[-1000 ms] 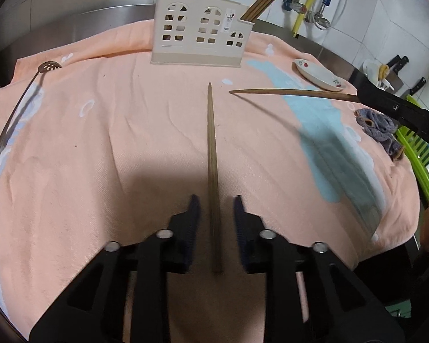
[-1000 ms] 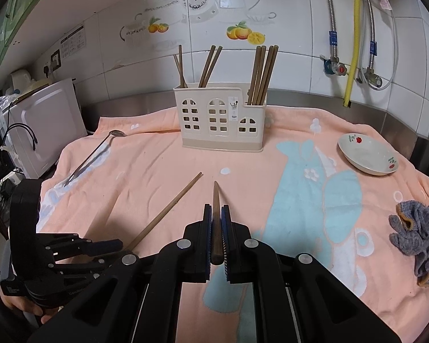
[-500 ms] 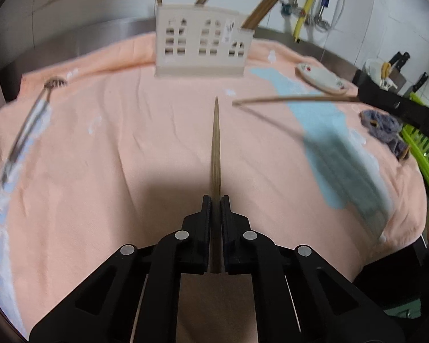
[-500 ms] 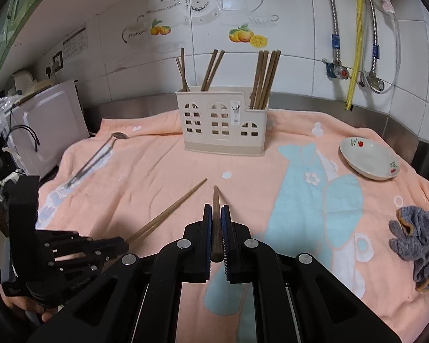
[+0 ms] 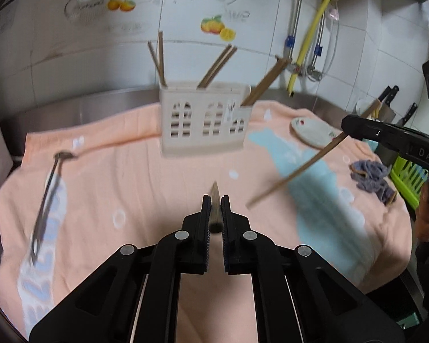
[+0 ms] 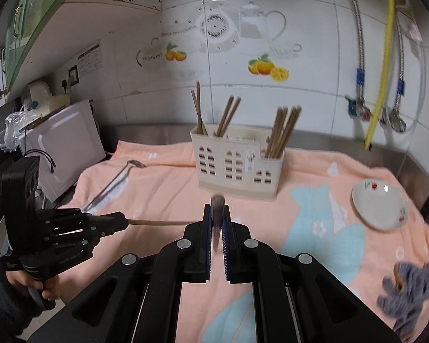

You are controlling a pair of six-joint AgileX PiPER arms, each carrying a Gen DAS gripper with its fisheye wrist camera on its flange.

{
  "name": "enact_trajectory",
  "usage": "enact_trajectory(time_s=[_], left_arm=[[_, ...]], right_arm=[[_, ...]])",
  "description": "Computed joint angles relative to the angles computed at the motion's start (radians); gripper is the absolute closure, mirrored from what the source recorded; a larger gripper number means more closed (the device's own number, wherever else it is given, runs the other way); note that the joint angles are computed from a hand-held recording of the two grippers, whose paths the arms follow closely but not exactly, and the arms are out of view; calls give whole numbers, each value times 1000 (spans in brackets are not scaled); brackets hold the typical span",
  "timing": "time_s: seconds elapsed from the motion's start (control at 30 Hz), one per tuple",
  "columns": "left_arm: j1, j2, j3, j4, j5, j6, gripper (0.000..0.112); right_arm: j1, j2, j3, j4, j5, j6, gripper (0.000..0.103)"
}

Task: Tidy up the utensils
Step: 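Raise both held chopsticks up over the beige holder and lower them in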

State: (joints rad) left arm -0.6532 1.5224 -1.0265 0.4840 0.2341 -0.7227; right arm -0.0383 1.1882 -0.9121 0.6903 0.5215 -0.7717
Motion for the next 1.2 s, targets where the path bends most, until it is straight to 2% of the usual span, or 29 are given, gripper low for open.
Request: enact_trajectory(time_s=[0.23,0.37,0.63,0.83,0.97,1.1,1.2], left_arm=[[77,78,-192,-423,69,485,106],[106,142,-349,-505,153,600,106],[148,240,-673,-524,301,671,106],[159,346,-998,-449,418,646,106],[171,458,-1230,-430,507,632,106],[186,615,-1485,-435,640,617,106],[197,665,-1525,-438,667,603,106]], right_arm=[[-17,118,-254,-96,109,77,97],[-26,206,-427,-144,154,135,97],[-37,421,-822,-213,273,274,97],[-23,559,-1076,-311,323,390,97],[-14,622,-1163,-360,333,431,97],[-4,676,-1207,-399,343,456,97],[-1,695,-1191,-408,335,454,97]])
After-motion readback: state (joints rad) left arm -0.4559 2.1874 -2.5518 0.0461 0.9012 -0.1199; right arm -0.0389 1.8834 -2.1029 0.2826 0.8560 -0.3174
